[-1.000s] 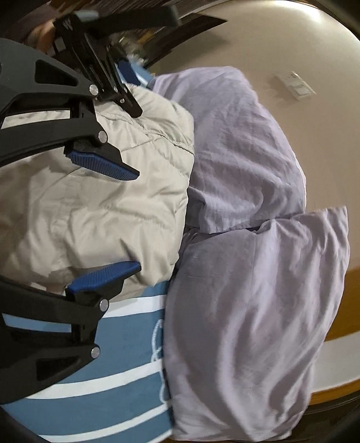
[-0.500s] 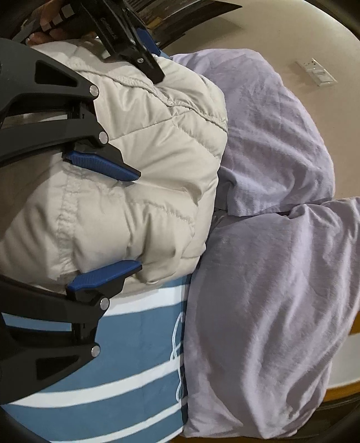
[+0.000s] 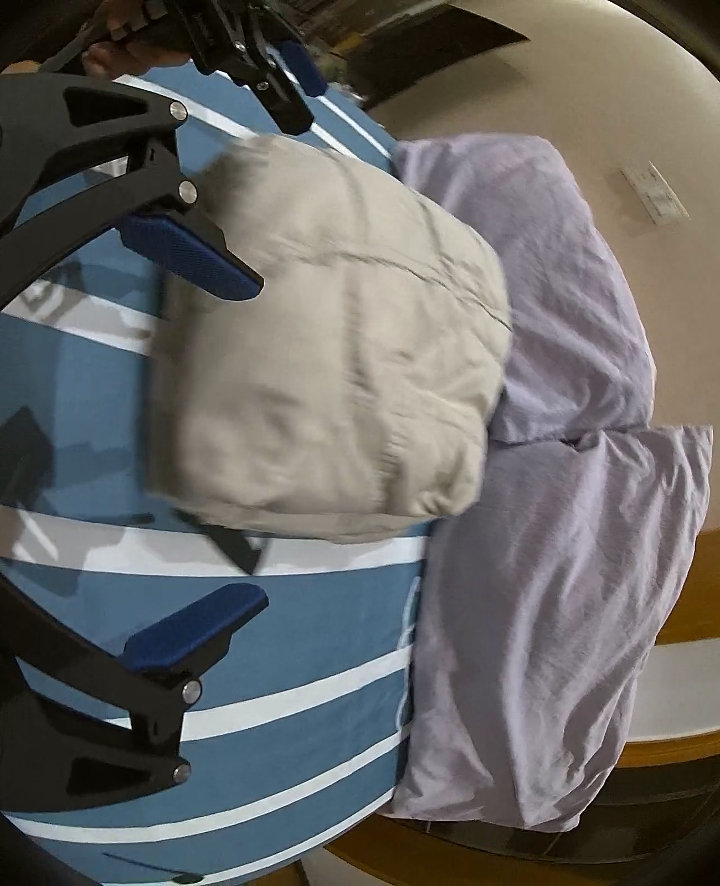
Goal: Fold large clothes
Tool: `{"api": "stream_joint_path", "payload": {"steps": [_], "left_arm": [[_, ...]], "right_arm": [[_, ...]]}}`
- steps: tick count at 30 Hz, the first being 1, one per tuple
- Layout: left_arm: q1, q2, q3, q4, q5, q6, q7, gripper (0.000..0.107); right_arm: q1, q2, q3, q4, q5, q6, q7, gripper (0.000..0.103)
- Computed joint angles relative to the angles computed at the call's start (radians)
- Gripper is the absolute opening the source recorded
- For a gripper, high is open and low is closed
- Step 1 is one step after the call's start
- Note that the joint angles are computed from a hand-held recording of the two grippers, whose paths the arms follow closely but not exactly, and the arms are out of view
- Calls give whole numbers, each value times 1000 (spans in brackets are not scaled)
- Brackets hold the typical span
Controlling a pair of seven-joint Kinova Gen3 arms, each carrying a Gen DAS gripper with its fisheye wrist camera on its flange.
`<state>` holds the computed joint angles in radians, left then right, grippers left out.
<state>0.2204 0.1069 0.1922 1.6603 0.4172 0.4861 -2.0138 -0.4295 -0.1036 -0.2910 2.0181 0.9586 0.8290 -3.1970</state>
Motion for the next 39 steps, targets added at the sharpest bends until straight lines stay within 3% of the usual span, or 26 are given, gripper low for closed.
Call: {"api": "stream_joint_path", "payload": {"steps": [9, 17, 39], "left_arm": [[-16, -112, -44, 135, 139, 79, -121, 100], [-19, -141, -89, 166, 218, 146, -173, 100], [1, -163, -89, 152, 180, 199, -129, 100]], "right_arm": [[-64, -48, -86, 56, -95, 62, -45, 102], [-96, -66, -130, 65, -111, 112, -83, 102], [-97, -82, -147, 64, -135, 96, -97, 102]]}}
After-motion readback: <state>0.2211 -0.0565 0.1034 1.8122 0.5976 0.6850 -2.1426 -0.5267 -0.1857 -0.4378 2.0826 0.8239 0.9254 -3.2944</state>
